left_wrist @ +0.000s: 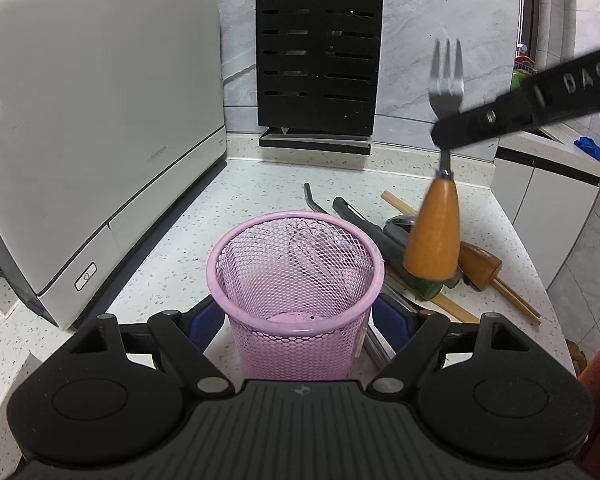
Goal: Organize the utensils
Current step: 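Lift the fork with the right tool and carry it over the pink cup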
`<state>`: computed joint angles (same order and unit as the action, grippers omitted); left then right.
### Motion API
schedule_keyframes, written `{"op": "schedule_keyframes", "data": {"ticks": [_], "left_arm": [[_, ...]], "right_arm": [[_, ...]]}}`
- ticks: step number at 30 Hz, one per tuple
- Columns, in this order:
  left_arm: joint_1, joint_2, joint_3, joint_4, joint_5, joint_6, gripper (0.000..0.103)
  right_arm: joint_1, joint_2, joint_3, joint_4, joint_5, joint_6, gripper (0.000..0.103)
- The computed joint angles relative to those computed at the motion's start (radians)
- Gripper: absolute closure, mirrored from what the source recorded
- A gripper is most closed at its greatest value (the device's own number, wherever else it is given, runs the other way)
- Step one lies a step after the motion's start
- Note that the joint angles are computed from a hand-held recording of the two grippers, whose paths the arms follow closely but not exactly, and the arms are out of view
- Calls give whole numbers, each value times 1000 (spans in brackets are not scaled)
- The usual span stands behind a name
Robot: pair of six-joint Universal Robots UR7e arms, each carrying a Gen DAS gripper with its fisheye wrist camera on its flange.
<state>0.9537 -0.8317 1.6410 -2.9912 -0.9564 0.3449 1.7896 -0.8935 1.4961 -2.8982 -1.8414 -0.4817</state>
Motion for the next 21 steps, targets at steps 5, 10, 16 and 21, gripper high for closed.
{"op": "schedule_keyframes", "data": {"ticks": [5, 10, 16, 21], "left_arm": [[-1, 10, -14, 14, -2, 10, 10], [-3, 13, -19, 24, -4, 10, 10], [-3, 12, -32, 60, -1, 1, 10], [-3, 13, -57, 117, 3, -15, 10]], "right_arm": [[14, 6, -5, -50, 10, -29, 103], [23, 17, -34, -50, 52, -34, 103], [35, 44, -37, -63, 77, -72, 103], [36, 74, -41, -66, 61, -92, 103]]}}
